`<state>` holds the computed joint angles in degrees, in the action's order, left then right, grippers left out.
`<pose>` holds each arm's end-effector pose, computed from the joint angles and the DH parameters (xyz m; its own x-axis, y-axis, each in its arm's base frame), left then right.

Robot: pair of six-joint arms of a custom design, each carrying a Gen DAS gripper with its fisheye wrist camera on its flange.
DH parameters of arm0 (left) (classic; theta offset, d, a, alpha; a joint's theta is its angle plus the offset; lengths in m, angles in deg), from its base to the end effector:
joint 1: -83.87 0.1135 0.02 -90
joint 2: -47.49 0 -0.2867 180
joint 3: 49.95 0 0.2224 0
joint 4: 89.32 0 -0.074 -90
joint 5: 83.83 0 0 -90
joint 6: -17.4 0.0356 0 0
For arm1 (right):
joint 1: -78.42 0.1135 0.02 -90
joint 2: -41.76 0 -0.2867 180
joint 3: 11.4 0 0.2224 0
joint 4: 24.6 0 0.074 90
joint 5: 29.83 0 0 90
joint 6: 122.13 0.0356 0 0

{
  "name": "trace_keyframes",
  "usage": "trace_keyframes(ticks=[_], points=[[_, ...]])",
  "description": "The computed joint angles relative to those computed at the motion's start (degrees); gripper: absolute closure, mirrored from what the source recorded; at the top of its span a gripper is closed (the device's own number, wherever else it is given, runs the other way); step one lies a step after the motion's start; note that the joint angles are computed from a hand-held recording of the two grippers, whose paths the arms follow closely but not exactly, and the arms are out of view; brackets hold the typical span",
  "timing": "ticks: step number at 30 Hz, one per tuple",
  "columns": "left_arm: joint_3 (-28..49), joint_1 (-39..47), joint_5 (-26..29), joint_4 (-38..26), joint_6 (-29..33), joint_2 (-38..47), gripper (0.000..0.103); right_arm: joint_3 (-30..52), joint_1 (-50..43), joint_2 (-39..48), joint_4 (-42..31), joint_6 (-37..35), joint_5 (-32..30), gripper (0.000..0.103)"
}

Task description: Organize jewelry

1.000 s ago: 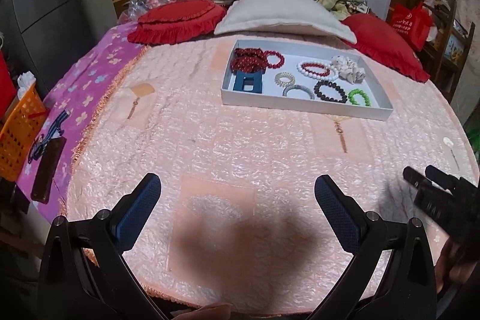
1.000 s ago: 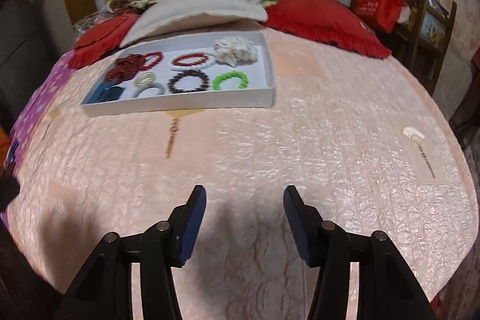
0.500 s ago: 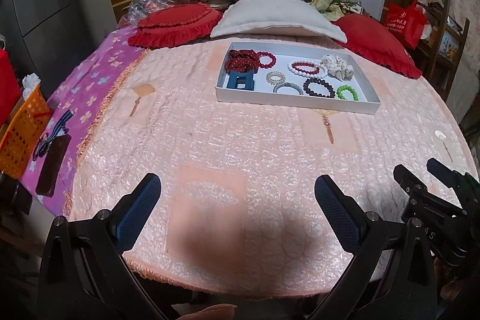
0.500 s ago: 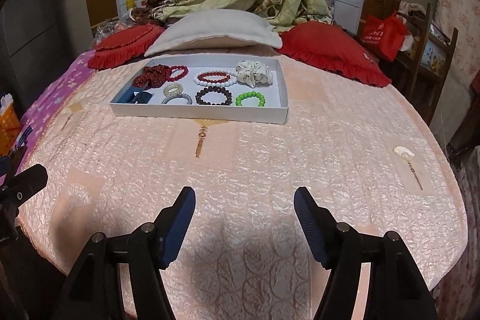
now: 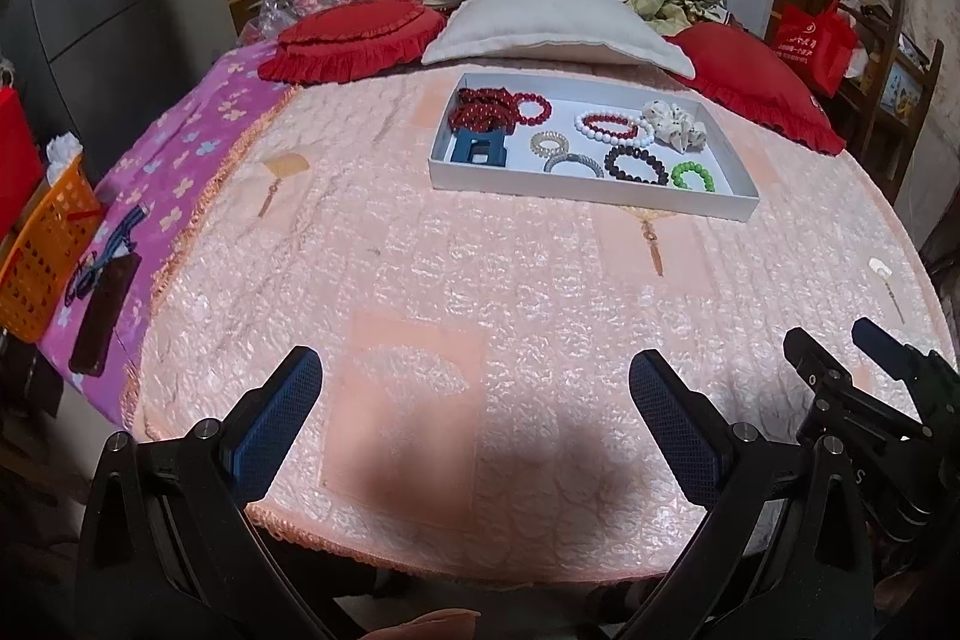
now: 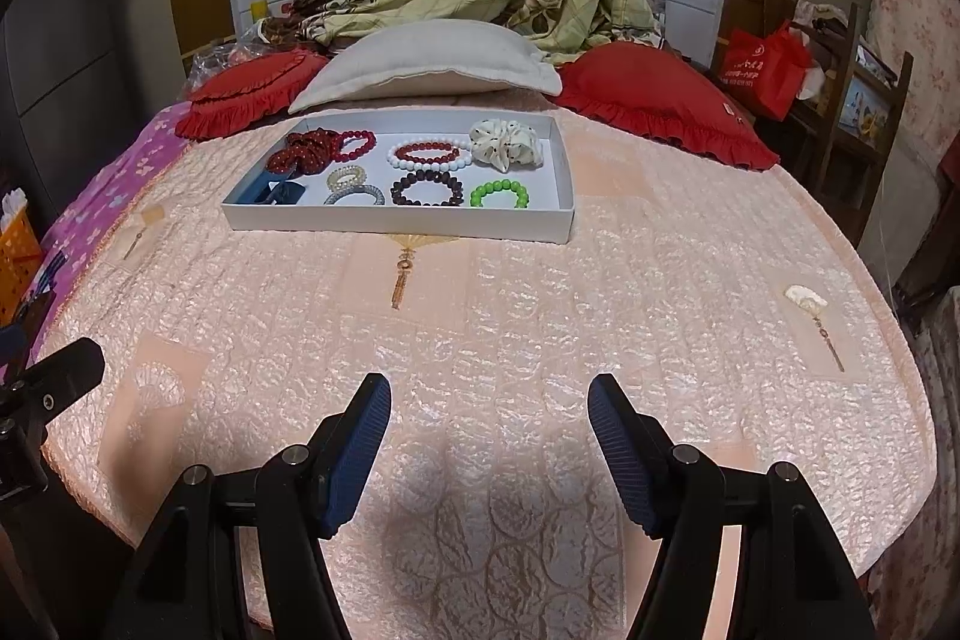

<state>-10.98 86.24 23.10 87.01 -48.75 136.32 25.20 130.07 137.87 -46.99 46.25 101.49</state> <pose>0.2220 -0.0012 0.1432 -0.6809 0.3590 -0.6383 0.4469 0.8942 0.0262 0.1286 0.1247 0.1072 -0.6441 0.3715 -0.6687 0.4947 0.8691 0.0063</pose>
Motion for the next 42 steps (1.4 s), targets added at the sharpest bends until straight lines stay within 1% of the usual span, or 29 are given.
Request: trace_keyframes(ticks=[5,21,30,34,42], points=[[0.7,-0.58,-0.52,-0.69,-0.25,1.79,0.0,-0.34,-0.28,0.5,1.03,-0.15,-0.51,0.037],[-0.2,-2.73,-2.97,3.21,-0.44,5.73,0.0,-0.48,-1.88,3.59,4.88,-2.2,-2.02,0.037],[0.32,-2.67,-3.34,3.94,-0.54,7.57,0.0,-0.44,-2.49,4.77,6.23,-3.09,-2.48,0.037],[0.41,-3.44,-4.91,4.98,-0.84,8.83,0.0,-0.7,-2.98,5.77,7.82,-3.71,-2.88,0.037],[1.16,-3.99,-5.61,5.1,-1.43,10.57,0.001,-1.11,-4.18,6.62,9.97,-5.01,-3.52,0.037]])
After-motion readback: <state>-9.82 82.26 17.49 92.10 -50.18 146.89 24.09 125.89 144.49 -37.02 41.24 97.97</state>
